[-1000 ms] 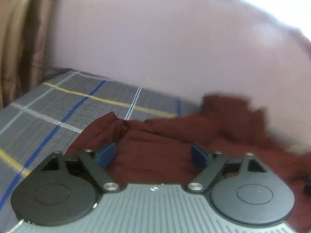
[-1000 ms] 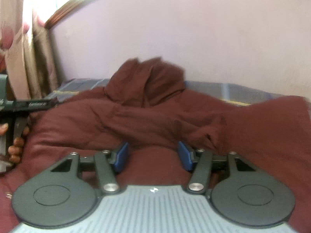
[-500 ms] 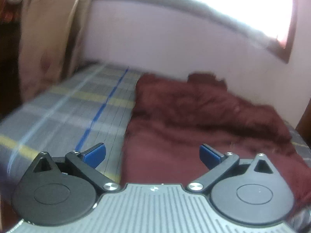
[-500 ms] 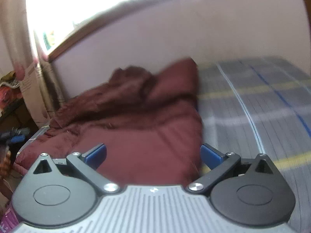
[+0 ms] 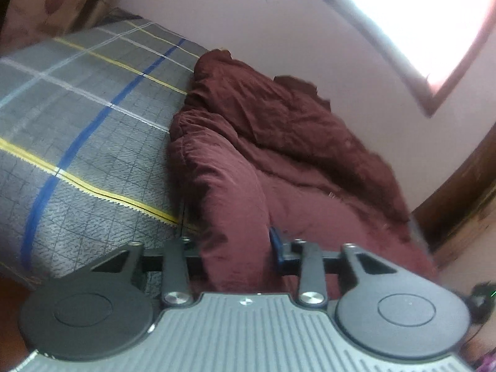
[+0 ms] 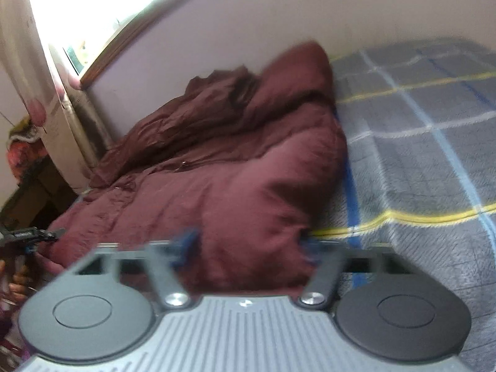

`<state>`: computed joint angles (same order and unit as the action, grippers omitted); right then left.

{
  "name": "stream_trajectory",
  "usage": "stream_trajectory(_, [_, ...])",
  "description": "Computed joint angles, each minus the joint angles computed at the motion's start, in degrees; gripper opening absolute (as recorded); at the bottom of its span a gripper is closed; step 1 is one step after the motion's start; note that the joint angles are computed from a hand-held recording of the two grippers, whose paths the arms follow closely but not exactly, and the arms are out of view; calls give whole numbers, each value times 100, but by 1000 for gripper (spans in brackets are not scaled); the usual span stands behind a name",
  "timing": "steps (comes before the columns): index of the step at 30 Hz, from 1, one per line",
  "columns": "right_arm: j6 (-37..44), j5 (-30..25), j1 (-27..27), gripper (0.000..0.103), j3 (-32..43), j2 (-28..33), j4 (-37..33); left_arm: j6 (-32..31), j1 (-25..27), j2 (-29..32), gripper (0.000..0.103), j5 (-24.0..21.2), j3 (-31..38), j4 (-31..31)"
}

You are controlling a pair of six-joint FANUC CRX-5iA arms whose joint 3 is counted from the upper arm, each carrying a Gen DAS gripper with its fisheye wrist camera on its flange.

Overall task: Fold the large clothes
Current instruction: 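Fold the jacket side over with the right gripper while the left gripper grasps the hem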

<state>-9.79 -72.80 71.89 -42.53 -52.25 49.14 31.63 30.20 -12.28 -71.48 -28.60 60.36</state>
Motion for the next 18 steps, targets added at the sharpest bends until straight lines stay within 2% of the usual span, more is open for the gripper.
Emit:
stream_trajectory(3, [-178, 22, 63, 44, -51, -180, 62, -274, 80, -13, 34, -63, -60, 66])
stream_trajectory(4, [-379, 10, 128, 44, -113, -312, 127, -292, 75, 1, 44, -53, -41, -16])
stream_trajectory(5, [-527, 24, 179, 44, -180, -461, 160, -273, 75, -19, 48, 12, -40, -66])
stream_trajectory(6, [-529, 50, 153, 46, -188, -542, 88, -315, 71, -55, 62, 95, -88, -51])
stream_trajectory(7, [-523, -105, 169, 49, -136, -524, -1, -402, 51, -75, 74, 141, -134, -12])
stream_trajectory(8, [-521, -183, 174, 56, -118, -521, -49, -535, 28, -98, 79, 139, -191, 70])
stream_trajectory(9, [-594, -138, 197, 62, -170, -596, -40, -600, 10, -127, 90, 108, -203, 69])
stream_trajectory(10, [-713, 11, 198, 74, -259, -704, 8, -656, -44, -143, 99, 96, -205, 48])
stream_trajectory(11, [-791, 198, 147, 81, -321, -767, 28, -722, -93, -159, 101, 109, -215, 21])
stream_trajectory(12, [-796, 292, 100, 82, -321, -739, 23, -813, -178, -230, 100, 201, -239, -57])
stream_trajectory(14, [-506, 364, -40, 82, -203, -487, -73, -1034, -274, -350, 85, 367, -310, -143])
stream_trajectory(15, [-335, 468, -150, 81, -158, -385, -142, -1043, -279, -341, 63, 345, -300, -151])
stream_trajectory(16, [-253, 523, -209, 67, -136, -284, -138, -902, -240, -307, 44, 287, -261, -158])
stream_trajectory(17, [-165, 570, -274, 43, -96, -201, -195, -746, -168, -224, 38, 128, -219, -87])
stream_trajectory(18, [-112, 642, -346, 40, -69, -164, -272, -578, -80, -176, 31, 22, -227, 46])
